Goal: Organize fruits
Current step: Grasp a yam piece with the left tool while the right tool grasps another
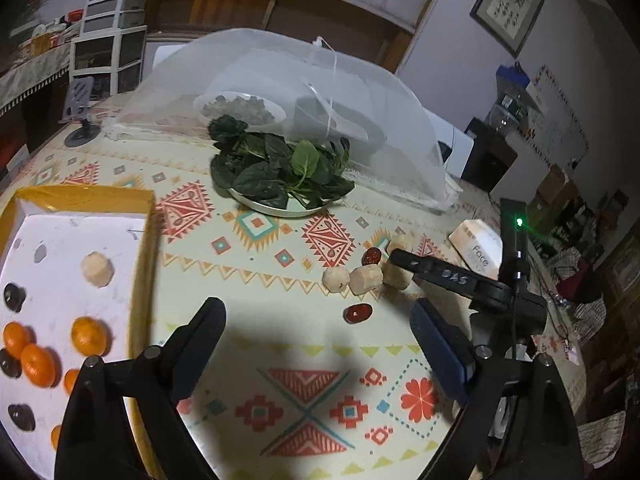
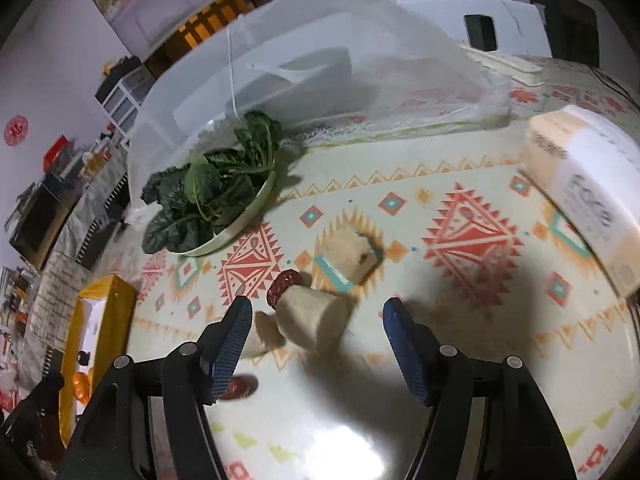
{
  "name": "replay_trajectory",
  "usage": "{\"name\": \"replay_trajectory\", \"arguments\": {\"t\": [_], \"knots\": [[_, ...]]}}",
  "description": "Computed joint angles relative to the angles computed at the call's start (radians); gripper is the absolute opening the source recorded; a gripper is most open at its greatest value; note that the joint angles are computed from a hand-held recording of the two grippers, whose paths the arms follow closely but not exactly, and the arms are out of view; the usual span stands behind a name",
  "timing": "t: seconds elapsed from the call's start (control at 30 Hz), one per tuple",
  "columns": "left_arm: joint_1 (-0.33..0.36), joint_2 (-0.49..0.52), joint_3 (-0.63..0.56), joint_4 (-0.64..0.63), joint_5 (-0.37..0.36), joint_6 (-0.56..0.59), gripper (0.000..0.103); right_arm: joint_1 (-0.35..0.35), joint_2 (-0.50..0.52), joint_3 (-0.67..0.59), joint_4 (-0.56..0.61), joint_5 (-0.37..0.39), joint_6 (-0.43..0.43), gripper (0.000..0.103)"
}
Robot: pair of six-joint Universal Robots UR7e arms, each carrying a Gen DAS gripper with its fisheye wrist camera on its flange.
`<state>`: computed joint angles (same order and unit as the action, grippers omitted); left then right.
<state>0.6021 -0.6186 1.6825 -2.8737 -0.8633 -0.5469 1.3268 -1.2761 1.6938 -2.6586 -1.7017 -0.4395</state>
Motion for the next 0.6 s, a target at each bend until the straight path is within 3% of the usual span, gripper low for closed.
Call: {"name": "replay_trajectory", "arguments": {"t": [0.03,0.07,0.13,0.3,0.5,0.6], "knots": [[0.006,0.018,-0.027,0.015,-0.005,0.015,0.093,0.005,0.010,-0.005,-0.001,-0.015,-0.005,0.072],[0.010,0.033,-0.048,0.030,-0.006,0.023,0.093,0.008,0.019,-0.007,-0.006,-0.023,-0.010,0.066],[0.020,0.065,-0.100,0.078,-0.020,0.043,0.093,0.008,0.027,-0.012,0.005,-0.034,-0.014,0.043],[0.038,0.147,-0.223,0.174,-0.031,0.123,0.093,-0.025,-0.014,0.015,0.010,0.002,-0.015,0.043],[0.054,0.265,-0.380,0.272,-0.008,0.252,0.093,-0.101,-0.115,0.063,0.044,0.116,0.015,0.043],[0.060,0.316,-0.449,0.320,0.003,0.308,0.088,-0.127,-0.142,0.076,0.053,0.170,0.011,0.043]]}}
